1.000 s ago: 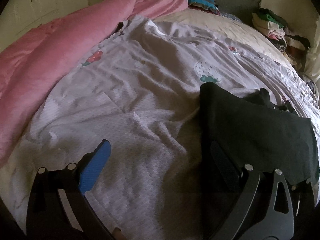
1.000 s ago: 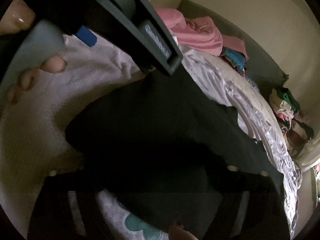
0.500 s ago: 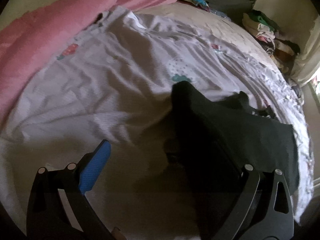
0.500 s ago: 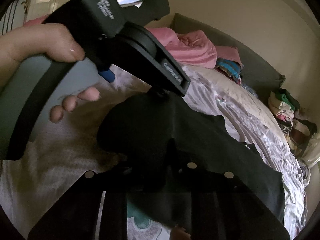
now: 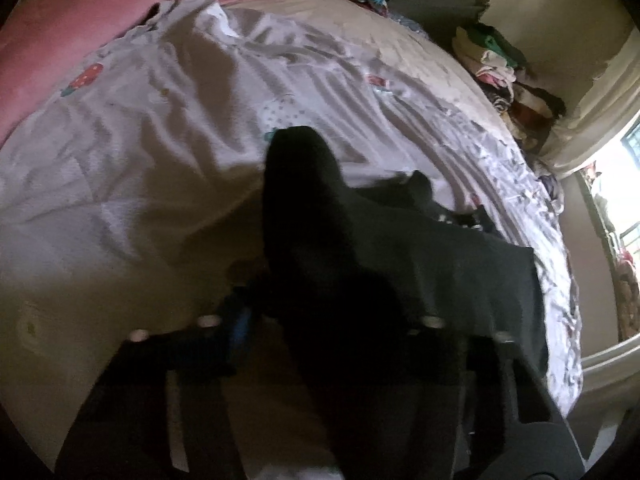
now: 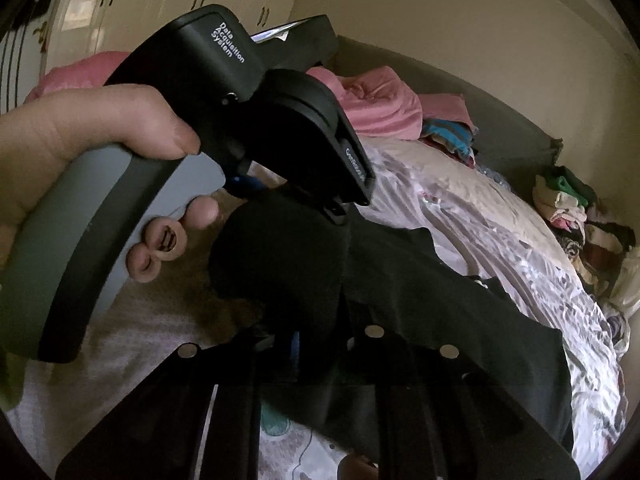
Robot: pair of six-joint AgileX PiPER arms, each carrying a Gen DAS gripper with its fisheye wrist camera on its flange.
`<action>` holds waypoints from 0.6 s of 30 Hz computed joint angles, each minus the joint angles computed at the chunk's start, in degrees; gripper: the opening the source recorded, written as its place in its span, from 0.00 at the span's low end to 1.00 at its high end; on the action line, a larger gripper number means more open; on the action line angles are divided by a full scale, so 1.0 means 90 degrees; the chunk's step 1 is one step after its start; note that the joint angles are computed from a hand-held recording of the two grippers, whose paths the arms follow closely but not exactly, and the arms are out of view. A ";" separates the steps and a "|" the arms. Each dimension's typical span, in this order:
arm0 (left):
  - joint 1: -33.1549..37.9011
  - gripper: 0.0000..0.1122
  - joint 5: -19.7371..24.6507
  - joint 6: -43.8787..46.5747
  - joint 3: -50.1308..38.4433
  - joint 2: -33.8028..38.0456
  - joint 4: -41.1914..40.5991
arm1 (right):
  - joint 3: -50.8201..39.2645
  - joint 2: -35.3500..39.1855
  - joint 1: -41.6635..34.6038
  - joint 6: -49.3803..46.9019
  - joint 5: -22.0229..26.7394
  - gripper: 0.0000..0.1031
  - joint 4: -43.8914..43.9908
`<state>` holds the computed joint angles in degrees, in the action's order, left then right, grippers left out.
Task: Fold small clothes
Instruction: 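Grasp the side edge of the black shirt with both grippers, then lift the side edge with both grippers and fold it over the other half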
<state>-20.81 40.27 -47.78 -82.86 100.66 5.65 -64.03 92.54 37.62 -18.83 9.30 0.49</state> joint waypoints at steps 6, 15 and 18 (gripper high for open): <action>-0.0512 0.12 0.0479 -0.0536 -0.0611 0.0101 0.0936 | 0.0239 -0.0304 -0.0190 -0.0872 -0.0115 0.11 0.1049; -0.1211 0.11 0.1326 -0.0799 -0.1834 0.0412 0.1707 | 0.0621 -0.0939 -0.0687 -0.2619 -0.0139 0.10 0.3080; -0.1388 0.11 0.1599 -0.0800 -0.2260 0.0588 0.1839 | 0.0692 -0.1094 -0.0919 -0.3426 -0.0042 0.10 0.3931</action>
<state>-33.31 54.67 -54.97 -103.20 105.96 22.20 -57.80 82.69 29.35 -49.66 8.93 35.87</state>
